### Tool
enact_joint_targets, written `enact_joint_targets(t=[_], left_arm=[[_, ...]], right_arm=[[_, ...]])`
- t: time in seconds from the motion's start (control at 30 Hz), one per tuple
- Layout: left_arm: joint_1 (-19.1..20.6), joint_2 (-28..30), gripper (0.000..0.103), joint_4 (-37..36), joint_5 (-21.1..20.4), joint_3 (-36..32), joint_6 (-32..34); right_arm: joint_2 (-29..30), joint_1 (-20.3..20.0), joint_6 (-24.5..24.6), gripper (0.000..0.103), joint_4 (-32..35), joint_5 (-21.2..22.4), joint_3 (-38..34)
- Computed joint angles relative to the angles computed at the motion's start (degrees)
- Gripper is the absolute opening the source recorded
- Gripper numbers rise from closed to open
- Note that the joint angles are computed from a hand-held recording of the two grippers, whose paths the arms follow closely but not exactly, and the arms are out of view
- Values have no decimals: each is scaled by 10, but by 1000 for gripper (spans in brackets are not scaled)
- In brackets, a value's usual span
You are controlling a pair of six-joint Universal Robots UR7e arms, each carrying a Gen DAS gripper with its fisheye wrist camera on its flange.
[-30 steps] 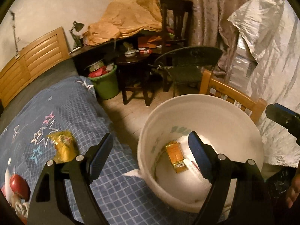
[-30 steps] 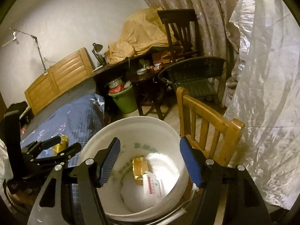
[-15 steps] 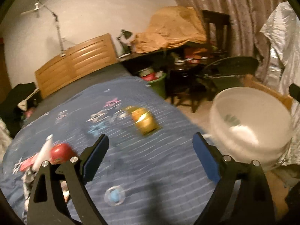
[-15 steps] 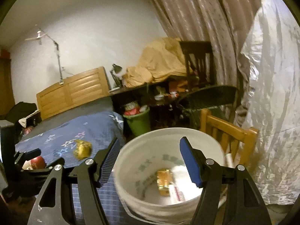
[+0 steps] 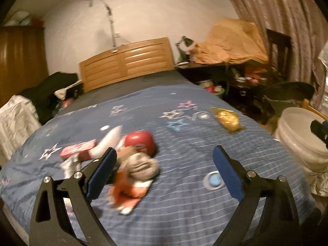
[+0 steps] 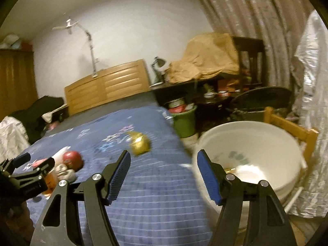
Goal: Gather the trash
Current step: 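Return both tools to the bed and grasp the white foil pouch with the left tool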
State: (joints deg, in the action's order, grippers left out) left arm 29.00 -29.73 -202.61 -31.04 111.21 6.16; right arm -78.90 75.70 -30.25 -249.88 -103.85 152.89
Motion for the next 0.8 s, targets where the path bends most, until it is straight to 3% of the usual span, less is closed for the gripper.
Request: enact_joint_targets(t=[0.17,0.33,0.4,0.5,0.8], left_arm=[[20,-58,92,10,45,52,-54],[83,-161,92,157,46,73,-181],[111,-195,92,228,30,64,-226],[175,-240,92,356,-43,20,-283],[263,-203,65,430,-117,-79,-289]], right_arm=[[71,75,-10,69,18,-34,-30],[119,139,-19,70,69,-57,-60],[144,162,-18,73,82,-68,-70],[171,187,-21,74,99,-80,-78],[179,207,-28,74,173,-100,-94]])
